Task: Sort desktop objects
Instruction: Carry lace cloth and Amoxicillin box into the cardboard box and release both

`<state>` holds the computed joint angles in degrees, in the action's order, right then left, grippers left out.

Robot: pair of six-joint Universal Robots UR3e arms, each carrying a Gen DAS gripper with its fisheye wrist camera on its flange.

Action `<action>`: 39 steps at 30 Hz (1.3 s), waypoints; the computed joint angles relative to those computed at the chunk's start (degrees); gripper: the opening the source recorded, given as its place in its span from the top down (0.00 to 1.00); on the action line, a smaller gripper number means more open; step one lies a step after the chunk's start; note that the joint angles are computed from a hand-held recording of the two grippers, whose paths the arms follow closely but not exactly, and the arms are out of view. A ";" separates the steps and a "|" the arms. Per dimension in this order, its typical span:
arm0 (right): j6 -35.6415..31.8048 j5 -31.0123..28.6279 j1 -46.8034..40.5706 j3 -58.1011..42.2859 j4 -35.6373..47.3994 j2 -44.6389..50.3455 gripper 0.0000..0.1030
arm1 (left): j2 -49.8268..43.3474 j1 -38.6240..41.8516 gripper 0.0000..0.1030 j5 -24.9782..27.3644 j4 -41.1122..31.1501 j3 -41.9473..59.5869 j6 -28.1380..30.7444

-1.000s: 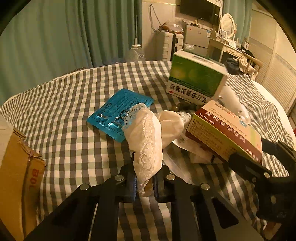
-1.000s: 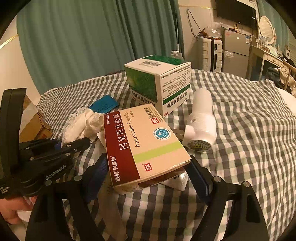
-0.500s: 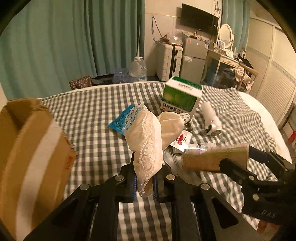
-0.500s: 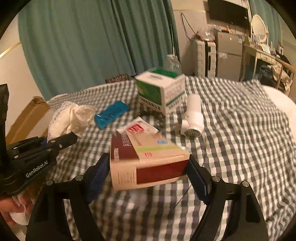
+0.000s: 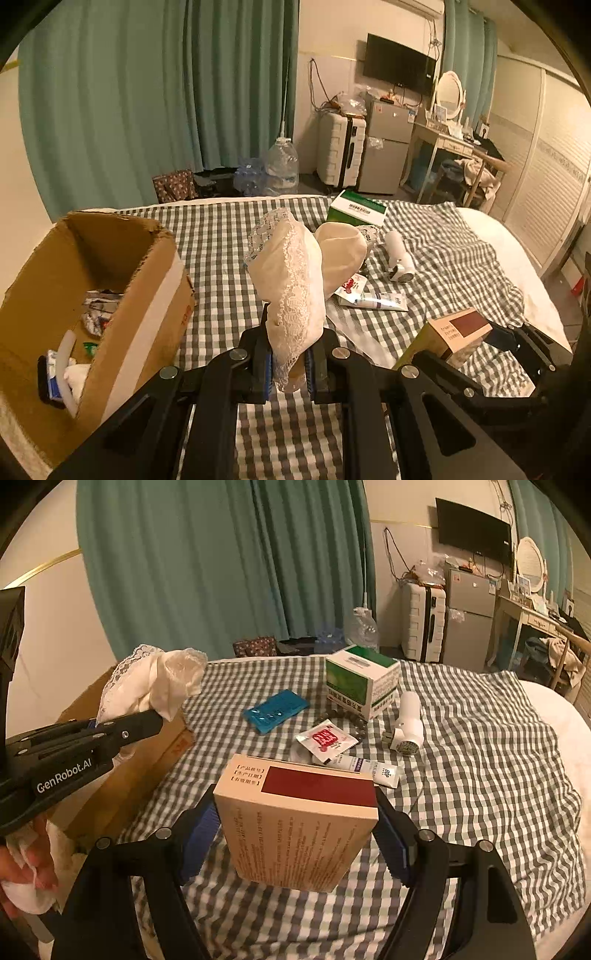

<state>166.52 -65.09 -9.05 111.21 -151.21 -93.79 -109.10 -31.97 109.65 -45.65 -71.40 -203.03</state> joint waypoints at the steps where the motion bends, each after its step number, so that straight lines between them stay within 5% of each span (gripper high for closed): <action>1: 0.33 -0.12 0.30 -0.04 0.68 -0.98 0.26 | 1.00 -0.12 0.87 0.19 -0.06 -0.84 0.04; 12: 3.44 -5.59 8.48 -9.20 6.64 -3.64 0.26 | 11.60 1.99 0.87 1.20 -5.48 -3.80 1.62; 16: 5.11 -12.08 14.82 -16.59 7.65 -0.13 0.26 | 15.72 5.50 0.87 0.68 -8.69 -3.52 5.06; 28: 10.14 -17.50 29.28 -46.67 15.75 17.67 0.26 | 29.95 26.29 0.87 -11.49 -17.65 -5.81 13.40; 39: 13.04 -21.58 39.39 -77.45 27.85 40.24 0.26 | 41.49 42.87 0.87 -22.53 -12.95 -25.01 21.26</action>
<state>179.56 -86.67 30.33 33.76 -123.35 -53.55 -67.60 10.90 87.13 -58.59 -96.41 -181.77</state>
